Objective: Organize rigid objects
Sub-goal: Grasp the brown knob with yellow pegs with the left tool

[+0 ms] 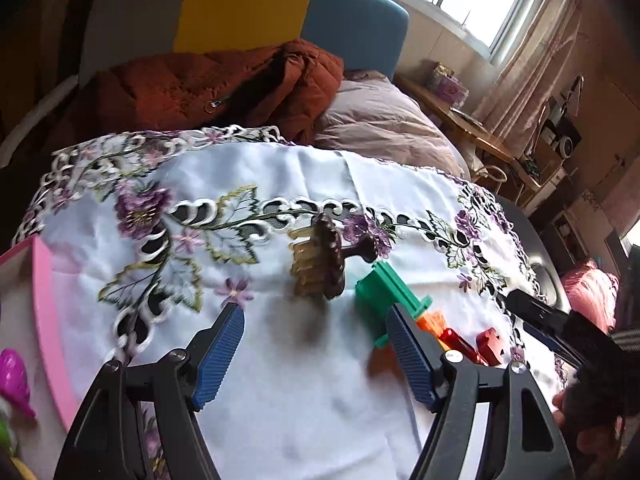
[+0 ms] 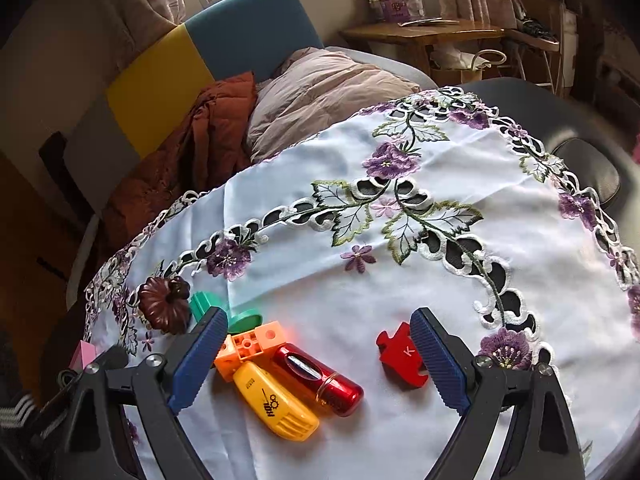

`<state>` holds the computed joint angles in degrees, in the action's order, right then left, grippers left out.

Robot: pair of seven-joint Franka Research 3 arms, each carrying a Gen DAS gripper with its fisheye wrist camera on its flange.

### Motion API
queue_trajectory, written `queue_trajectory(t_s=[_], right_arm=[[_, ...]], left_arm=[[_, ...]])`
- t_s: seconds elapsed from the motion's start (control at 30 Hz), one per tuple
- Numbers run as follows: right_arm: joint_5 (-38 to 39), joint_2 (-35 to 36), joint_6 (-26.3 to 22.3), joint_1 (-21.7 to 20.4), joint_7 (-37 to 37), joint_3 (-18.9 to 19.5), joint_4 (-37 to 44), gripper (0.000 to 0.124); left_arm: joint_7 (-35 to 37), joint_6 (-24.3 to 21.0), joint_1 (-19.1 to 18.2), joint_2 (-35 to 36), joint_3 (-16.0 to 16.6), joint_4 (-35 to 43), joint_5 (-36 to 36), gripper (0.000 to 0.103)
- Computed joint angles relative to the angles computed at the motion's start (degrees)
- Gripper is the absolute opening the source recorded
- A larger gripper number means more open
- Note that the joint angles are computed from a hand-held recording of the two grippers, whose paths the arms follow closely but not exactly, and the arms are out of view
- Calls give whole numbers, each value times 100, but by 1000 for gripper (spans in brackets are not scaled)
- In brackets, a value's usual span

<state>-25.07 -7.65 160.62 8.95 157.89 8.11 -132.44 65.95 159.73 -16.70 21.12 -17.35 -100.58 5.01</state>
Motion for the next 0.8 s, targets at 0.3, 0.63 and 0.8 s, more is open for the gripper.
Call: queue_trajectory(t_s=[0.3, 0.63, 0.8], right_arm=[[404, 73, 127, 75, -312, -69, -7, 93], [575, 85, 227, 88, -446, -72, -25, 93], [645, 101, 252, 92, -517, -77, -20, 93]], left_arm=[[-57, -32, 79, 837, -128, 955, -419, 75], [6, -398, 249, 1671, -450, 1859, -778, 55], [484, -69, 504, 1376, -709, 1319, -1088, 40]])
